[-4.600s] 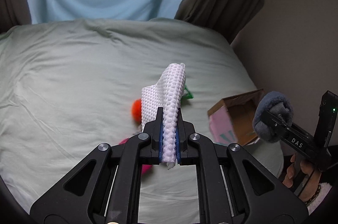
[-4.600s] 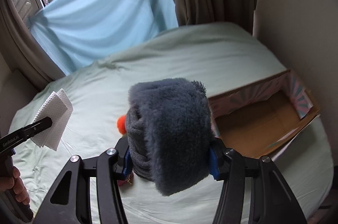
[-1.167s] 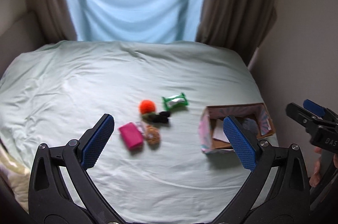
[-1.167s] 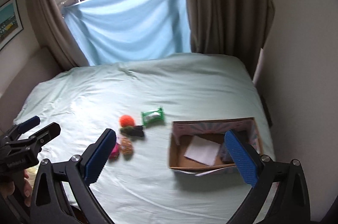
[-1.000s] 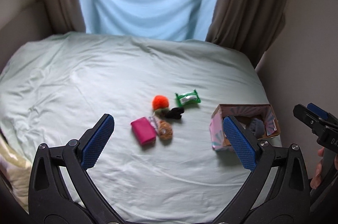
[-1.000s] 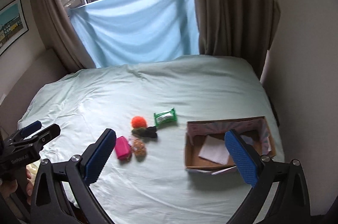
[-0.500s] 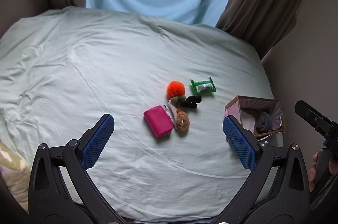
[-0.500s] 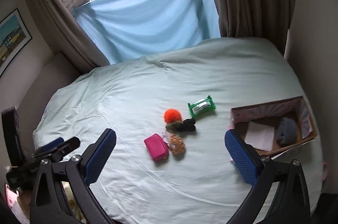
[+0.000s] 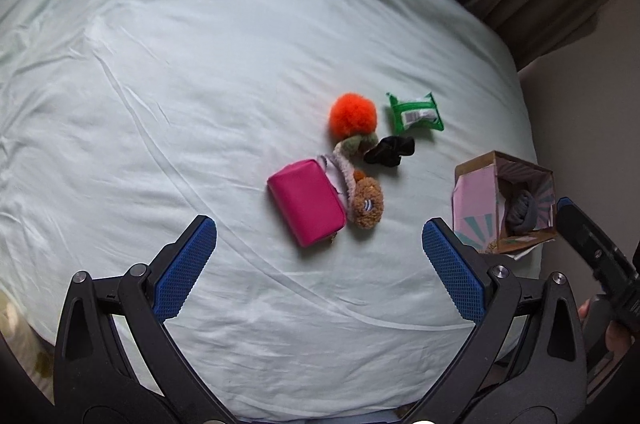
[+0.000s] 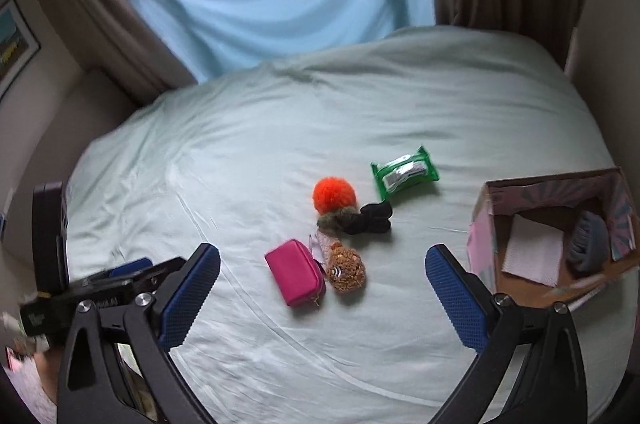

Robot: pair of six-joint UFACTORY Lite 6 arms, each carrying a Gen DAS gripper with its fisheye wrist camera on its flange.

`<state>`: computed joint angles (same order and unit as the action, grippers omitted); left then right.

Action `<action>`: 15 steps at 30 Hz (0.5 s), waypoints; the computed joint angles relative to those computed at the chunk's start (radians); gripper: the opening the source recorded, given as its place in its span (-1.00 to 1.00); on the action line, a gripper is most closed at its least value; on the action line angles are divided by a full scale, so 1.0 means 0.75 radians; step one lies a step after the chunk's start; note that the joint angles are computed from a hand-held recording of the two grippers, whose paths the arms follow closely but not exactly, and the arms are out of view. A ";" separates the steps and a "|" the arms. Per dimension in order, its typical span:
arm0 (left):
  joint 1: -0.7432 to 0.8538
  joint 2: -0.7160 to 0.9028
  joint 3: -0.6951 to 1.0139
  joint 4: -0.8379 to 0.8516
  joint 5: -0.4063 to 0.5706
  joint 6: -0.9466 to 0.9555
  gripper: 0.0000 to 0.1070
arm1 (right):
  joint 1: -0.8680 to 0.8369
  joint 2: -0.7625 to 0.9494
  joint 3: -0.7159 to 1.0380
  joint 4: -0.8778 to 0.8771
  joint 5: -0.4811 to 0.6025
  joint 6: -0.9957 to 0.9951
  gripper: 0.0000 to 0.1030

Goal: Organize soft objects
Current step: 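Grasp the pink pouch with the left tool while the right tool grasps the brown plush bear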

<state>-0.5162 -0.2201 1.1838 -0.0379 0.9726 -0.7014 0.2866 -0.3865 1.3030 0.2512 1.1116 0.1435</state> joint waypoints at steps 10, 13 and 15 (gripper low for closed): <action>0.091 0.424 -0.067 -0.249 -0.283 0.237 0.91 | -0.026 0.259 -0.361 0.197 -0.302 -0.455 0.79; 0.088 0.601 -0.030 -0.279 -0.354 0.278 0.91 | -0.028 0.371 -0.432 0.261 -0.390 -0.587 0.69; 0.083 0.704 -0.001 -0.288 -0.393 0.293 0.90 | -0.031 0.440 -0.479 0.312 -0.453 -0.665 0.69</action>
<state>-0.4541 0.3078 1.1827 -0.2540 0.6782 -0.4815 0.2633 -0.0567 0.9437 0.4851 0.7718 -0.3553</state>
